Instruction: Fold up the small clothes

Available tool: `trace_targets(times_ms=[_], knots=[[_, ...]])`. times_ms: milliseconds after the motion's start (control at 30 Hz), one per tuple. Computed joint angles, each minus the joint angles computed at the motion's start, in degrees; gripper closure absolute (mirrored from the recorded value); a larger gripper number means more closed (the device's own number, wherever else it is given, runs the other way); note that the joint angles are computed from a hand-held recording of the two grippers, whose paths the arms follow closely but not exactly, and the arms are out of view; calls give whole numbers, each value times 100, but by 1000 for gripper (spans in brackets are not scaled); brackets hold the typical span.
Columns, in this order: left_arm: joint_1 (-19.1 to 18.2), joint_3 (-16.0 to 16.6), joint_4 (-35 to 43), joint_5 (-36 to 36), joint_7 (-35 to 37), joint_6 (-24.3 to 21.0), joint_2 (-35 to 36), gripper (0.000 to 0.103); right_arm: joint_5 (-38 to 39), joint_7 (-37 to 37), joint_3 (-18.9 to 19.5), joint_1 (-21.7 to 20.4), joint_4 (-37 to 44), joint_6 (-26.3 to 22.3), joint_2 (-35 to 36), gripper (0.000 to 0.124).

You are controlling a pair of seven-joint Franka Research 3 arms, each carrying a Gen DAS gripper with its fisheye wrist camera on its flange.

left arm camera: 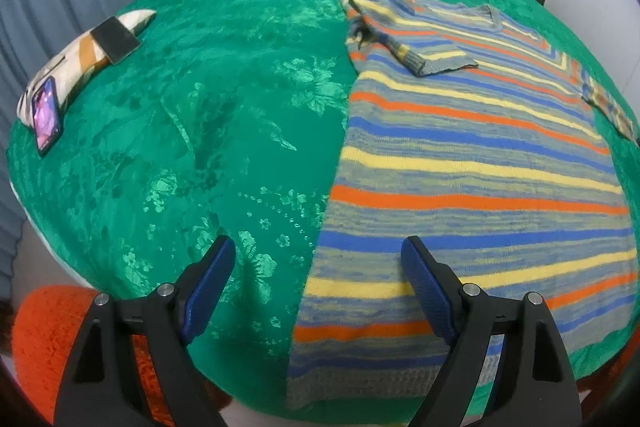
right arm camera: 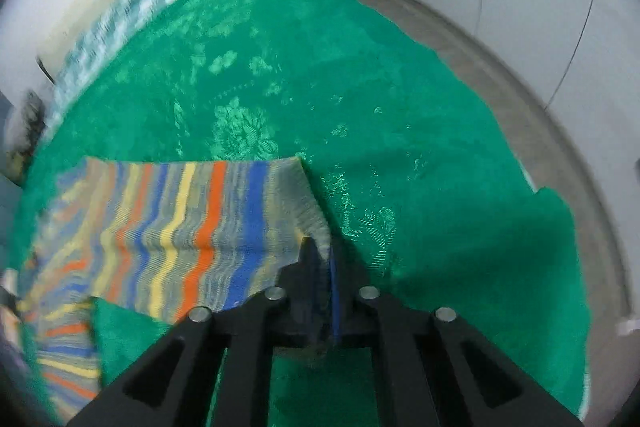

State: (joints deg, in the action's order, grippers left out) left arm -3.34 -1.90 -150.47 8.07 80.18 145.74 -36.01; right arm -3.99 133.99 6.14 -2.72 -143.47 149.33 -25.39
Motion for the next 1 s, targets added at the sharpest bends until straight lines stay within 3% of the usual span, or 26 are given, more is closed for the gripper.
trace_targets(times_ms=[133, 167, 267, 300, 367, 400, 467, 533, 667, 767, 833, 867, 933, 1000], knots=[[-18, -46, -17, 44, 20, 82, 10, 17, -95, 120, 33, -129, -235, 42, -523, 106], [-29, -53, -17, 52, 26, 91, 16, 17, -5, -32, -31, -35, -278, 88, -631, 106], [-73, -75, -16, 69, 60, 107, 47, 17, 797, -1180, -505, 793, -219, 460, -487, 106], [-67, -93, -16, 93, 58, 107, 50, 17, 906, -1414, -486, 876, -174, 455, -403, 105], [-49, -135, -30, 168, 56, 84, 29, 17, 939, -1608, -312, 822, -61, 265, -187, 90], [-40, -144, -34, 200, 59, 57, 4, 17, 678, -1400, -66, 587, 53, -193, -24, 89], [-13, -149, -54, 272, 78, -52, -125, 17, 365, -1041, 182, 333, -134, -236, -188, 99], [-68, -61, -72, 246, 188, -162, -332, 17, -408, -171, 668, -100, -161, -686, -500, 97], [-336, 114, 149, 146, 701, -128, -476, 17, -820, 138, 867, 207, -487, -772, -1277, 95], [-768, 350, 796, -139, 1406, 374, 35, 16, -690, 310, 1064, 582, -746, -644, -1735, 77], [-1090, 521, 1299, -405, 2033, 654, 569, 14, -480, 498, 1256, 937, -940, -433, -1987, 76], [-1310, 639, 1665, -581, 2547, 594, 966, 14, -438, 574, 1355, 1001, -938, -347, -1973, 76], [-1412, 608, 2257, -627, 3248, 394, 1709, 16, -441, 891, 1723, 1067, -933, 21, -1916, 76], [-1353, 479, 2751, -612, 3609, 106, 2359, 26, -489, 1021, 1894, 1141, -972, 210, -1927, 76]])
